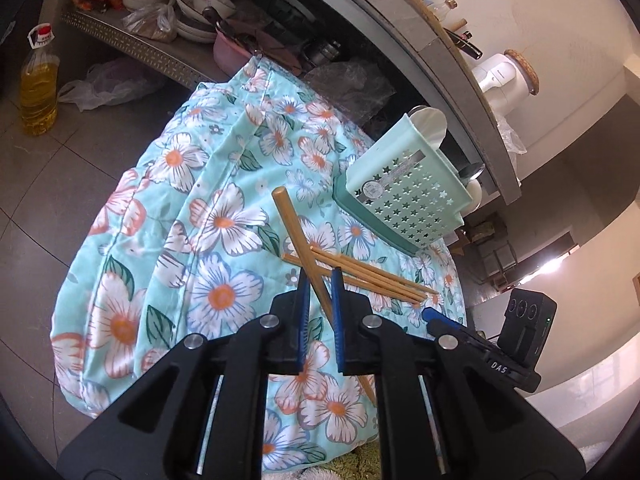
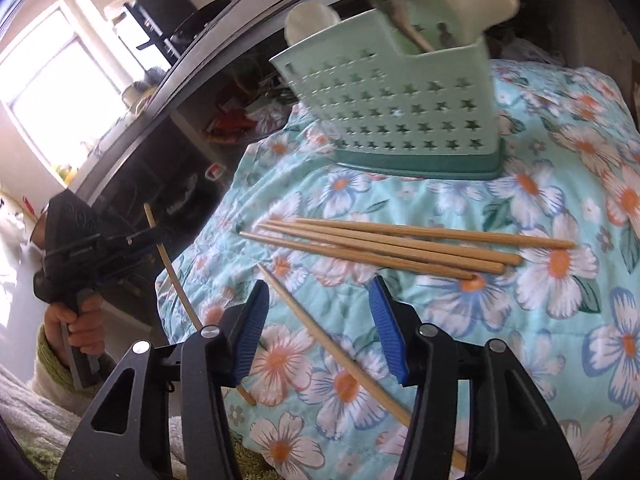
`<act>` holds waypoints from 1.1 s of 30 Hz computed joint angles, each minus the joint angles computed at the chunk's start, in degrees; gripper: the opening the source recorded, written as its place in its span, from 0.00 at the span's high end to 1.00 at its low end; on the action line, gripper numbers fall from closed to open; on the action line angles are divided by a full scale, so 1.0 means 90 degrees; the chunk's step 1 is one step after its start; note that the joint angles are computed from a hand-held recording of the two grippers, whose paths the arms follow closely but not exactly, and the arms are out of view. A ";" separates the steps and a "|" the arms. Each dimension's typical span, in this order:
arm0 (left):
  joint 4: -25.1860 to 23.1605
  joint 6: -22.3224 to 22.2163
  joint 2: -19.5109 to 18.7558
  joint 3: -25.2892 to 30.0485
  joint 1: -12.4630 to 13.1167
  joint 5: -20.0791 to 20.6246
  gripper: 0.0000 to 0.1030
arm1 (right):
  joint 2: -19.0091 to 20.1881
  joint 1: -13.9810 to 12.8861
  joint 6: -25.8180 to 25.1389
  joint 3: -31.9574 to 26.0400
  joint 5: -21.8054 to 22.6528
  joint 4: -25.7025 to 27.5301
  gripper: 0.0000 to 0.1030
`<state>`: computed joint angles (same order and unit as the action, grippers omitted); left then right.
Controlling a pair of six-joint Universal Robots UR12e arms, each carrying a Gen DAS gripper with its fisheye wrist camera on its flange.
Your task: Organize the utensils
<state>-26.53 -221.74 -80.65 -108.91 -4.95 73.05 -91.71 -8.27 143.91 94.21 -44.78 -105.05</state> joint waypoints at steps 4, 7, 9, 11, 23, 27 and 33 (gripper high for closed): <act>0.0074 0.0021 0.0141 -0.0043 0.0046 0.0134 0.93 | 0.0118 0.0346 -0.0700 -0.0166 -0.0263 0.0339 0.64; 0.0122 0.0058 0.0216 -0.0043 0.0060 0.0259 0.94 | 0.0180 0.0659 -0.1098 -0.0207 -0.0830 0.0201 0.65; 0.0131 0.0099 0.0254 -0.0030 0.0055 0.0357 0.94 | 0.0206 0.0810 -0.1347 -0.0189 -0.1165 0.0056 0.67; 0.0148 0.0130 0.0287 -0.0028 0.0052 0.0434 0.94 | 0.0228 0.0962 -0.1518 -0.0147 -0.1562 -0.0181 0.73; 0.0373 0.0306 0.0208 0.0137 -0.0075 0.0863 0.96 | 0.0079 0.0473 -0.0720 -0.0216 -0.0802 -0.0887 0.93; 0.0528 0.0467 0.0113 0.0273 -0.0151 0.0950 0.96 | 0.0004 -0.0063 0.0084 -0.0252 0.0296 -0.1152 0.93; 0.0749 0.0626 -0.0055 0.0482 -0.0190 0.0894 0.96 | -0.0107 -0.0577 0.1298 -0.0105 0.1186 -0.2073 0.93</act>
<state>-19.80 -216.11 -81.15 -104.57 -6.66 81.09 -92.68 -13.47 155.59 93.26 -34.10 -123.70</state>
